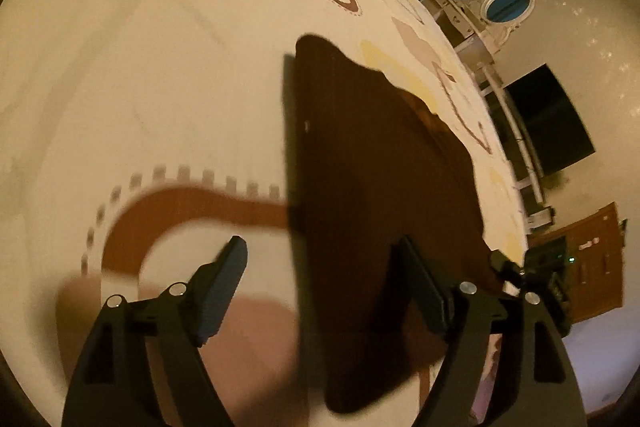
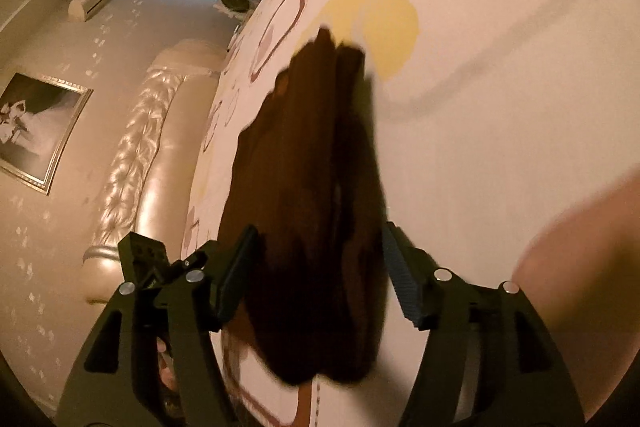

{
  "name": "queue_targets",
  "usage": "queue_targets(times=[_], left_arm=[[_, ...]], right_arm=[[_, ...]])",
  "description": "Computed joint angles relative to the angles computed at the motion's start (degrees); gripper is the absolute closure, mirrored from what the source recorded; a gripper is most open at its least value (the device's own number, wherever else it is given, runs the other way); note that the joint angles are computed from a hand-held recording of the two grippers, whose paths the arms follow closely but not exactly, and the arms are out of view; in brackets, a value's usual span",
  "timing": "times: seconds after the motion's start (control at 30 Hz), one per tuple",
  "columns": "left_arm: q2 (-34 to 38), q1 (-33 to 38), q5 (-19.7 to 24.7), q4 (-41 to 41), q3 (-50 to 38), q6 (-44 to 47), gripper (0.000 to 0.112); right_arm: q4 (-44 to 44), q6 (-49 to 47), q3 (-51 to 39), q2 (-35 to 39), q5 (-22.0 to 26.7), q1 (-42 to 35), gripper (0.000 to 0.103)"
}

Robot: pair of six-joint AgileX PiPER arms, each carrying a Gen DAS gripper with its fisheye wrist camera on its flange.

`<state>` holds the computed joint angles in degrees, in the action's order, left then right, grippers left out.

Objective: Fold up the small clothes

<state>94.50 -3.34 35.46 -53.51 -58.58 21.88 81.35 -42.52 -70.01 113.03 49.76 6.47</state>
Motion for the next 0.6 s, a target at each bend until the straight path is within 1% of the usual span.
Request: queue_targets(times=[0.13,0.3,0.37,0.4,0.43,0.5,0.53,0.6], left_arm=[[-2.5,0.7,2.0,-7.6,5.0,4.4,0.034],[-2.9,-2.6,-0.3,-8.6,5.5,3.4,0.034],[-2.7,-4.7,-2.1,-7.1,5.1,1.3,0.04],[-2.5,-5.5,-2.7,-6.8,5.0,0.9,0.046],[-2.3,-6.3,-3.3,-6.6,5.1,0.4,0.055],[-2.0,-8.0,-5.1,-3.8,5.0,-3.0,0.064],[-2.1,-9.0,-6.2,-1.2,4.7,-5.6,0.068],[-2.2,-9.7,-6.7,1.1,4.3,-8.0,0.073]], right_arm=[[2.4,-3.0,4.3,-2.0,0.9,0.9,0.038],[2.8,-3.0,4.6,-2.3,-0.3,2.8,0.038],[2.0,-2.2,3.8,-2.0,-0.2,3.4,0.038],[1.0,-1.7,3.3,-2.0,-0.4,3.9,0.042],[-0.2,-0.6,2.2,-1.6,-0.8,4.5,0.046],[-3.4,2.1,0.9,-1.4,-2.0,5.5,0.07],[-4.1,3.1,0.3,-0.9,-2.0,5.5,0.073],[-2.0,1.8,1.4,-0.7,-1.1,4.8,0.079]])
